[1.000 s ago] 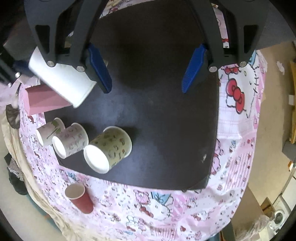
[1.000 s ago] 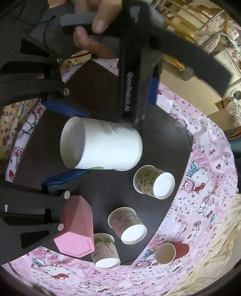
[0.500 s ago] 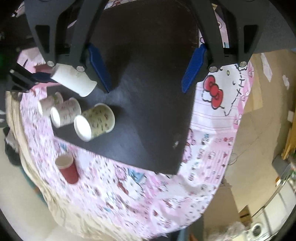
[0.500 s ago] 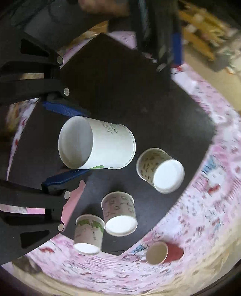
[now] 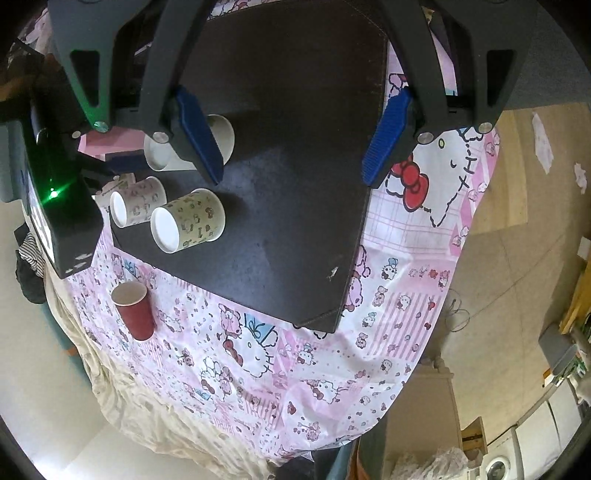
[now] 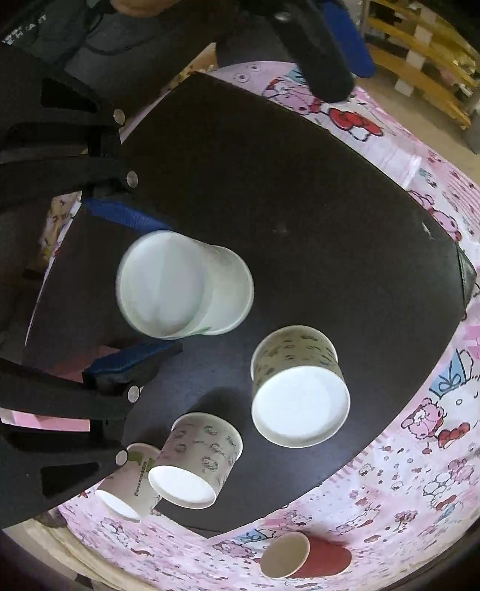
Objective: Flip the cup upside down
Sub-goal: 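Turn the Green World cup over with the right gripper and set it upside down on the board, then grasp the red paper cup with the right gripper and lift it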
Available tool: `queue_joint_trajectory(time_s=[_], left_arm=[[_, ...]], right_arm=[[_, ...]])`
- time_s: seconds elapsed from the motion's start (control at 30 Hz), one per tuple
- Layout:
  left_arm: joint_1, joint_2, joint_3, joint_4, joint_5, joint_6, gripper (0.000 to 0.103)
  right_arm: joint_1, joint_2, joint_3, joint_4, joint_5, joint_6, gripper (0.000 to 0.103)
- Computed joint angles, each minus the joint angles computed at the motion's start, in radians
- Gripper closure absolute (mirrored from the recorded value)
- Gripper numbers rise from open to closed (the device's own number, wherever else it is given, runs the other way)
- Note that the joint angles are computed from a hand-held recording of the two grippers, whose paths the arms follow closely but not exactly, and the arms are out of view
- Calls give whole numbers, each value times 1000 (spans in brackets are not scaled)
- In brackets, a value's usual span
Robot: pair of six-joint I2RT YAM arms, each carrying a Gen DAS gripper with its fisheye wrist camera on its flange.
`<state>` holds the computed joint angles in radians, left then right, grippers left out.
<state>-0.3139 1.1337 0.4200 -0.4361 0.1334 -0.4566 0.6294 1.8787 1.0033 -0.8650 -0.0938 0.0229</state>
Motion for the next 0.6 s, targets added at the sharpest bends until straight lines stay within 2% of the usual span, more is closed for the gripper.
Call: queue_joint_trajectory(time_s=[0.1,0.2,0.3,0.47,0.6], left_arm=[[0,4,0,4,0,-2,28],[-4,6,-6,14,5,-4,28],[-39,11,-13,34,3,-16,28],[-149,59,26,41,-61,-46,28],[-216,130,101,41,-89,-49,28]], right_arm=[[-17,-23,-21,21,-11,-12,27],[-68,-111,-76,49,-48,-18,26],[-145,-281,-180,83,-108,-26,26],[-390,-621,-367,93,-225,-63,26],[-662,-701,-416,104,-244,-175,26]])
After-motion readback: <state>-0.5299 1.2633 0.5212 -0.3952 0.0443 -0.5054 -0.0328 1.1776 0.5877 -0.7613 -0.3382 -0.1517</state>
